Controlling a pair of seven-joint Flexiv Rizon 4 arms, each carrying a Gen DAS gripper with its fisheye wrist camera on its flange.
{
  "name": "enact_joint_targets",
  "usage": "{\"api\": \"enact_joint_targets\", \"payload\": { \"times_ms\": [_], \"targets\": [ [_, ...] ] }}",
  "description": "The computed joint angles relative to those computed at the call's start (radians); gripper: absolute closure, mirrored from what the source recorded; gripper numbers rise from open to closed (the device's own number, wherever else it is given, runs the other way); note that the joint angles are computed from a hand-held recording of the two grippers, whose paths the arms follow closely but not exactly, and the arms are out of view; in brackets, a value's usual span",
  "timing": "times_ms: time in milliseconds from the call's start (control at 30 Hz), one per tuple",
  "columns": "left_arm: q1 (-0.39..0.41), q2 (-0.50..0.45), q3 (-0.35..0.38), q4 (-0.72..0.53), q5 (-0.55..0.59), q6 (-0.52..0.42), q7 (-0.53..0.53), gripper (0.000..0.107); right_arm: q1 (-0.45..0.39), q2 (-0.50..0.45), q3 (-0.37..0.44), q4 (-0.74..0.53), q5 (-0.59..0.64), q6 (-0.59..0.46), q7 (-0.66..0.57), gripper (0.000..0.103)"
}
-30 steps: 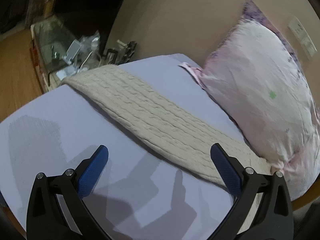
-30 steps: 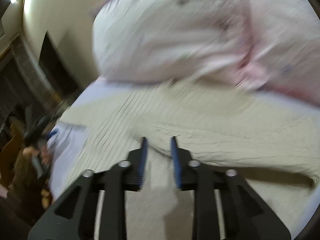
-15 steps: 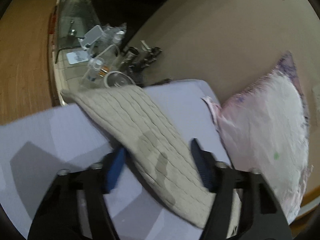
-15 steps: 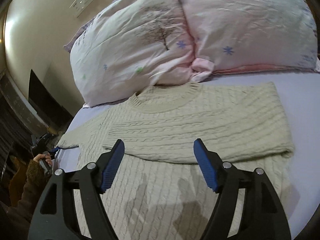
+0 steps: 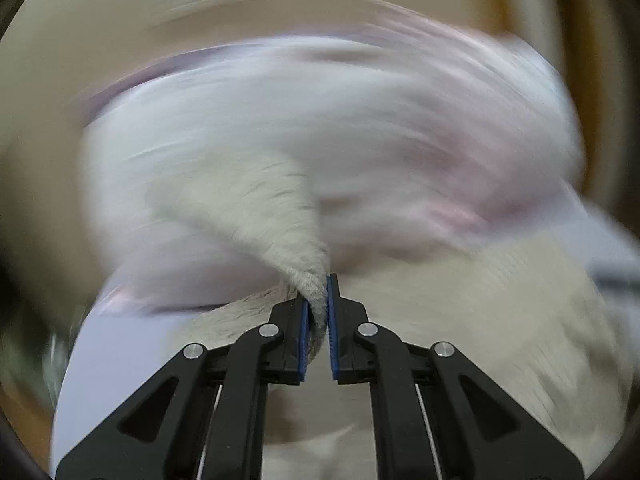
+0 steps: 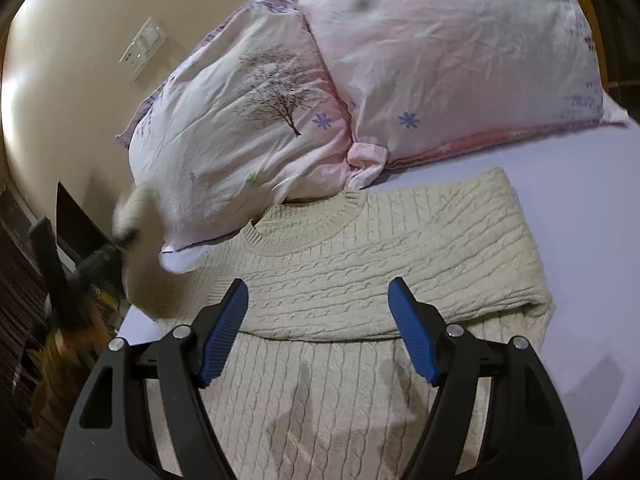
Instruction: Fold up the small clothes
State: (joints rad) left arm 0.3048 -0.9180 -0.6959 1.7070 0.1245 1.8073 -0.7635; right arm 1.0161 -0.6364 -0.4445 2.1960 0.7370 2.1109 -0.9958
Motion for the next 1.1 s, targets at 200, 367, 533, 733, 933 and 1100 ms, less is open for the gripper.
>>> {"api": "enact_joint_targets", "payload": {
  "times_ms": [200,367,533,733,933,1100],
  "targets": [
    [-0.248,0.006,0.235,0.035,0.119,0.0,0.062,0.091,-0.276,0.03,0.257,0.021,-0.12,0.053,0.1,0.033],
    [0.068,0.046,-0.022,0.204,-0.004,-0.002,0.075,0.046,-0.348,0.046,0.285,0.037,-0.14,0.016,0.151,0.047],
    [0.311,0.095,-0.113,0.305,-0.08,-0.155,-0.014,0.042,-0.327,0.013,0.191,-0.008,-0.187,-0.12,0.191,0.053],
    [0.579,0.055,-0.272,0.417,-0.236,-0.309,-0.019,0.041,-0.132,-0.042,-0.028,0.036,-0.174,-0.124,0.28,0.093],
    [0.631,0.029,-0.289,0.461,-0.314,-0.398,0.015,0.041,0.003,0.0,-0.093,0.19,-0.165,-0.072,0.342,0.055],
    [0.699,0.011,-0.33,0.527,-0.297,-0.374,0.049,0.039,0.166,0.023,-0.082,0.334,-0.026,-0.002,0.344,0.04]
  ]
}}
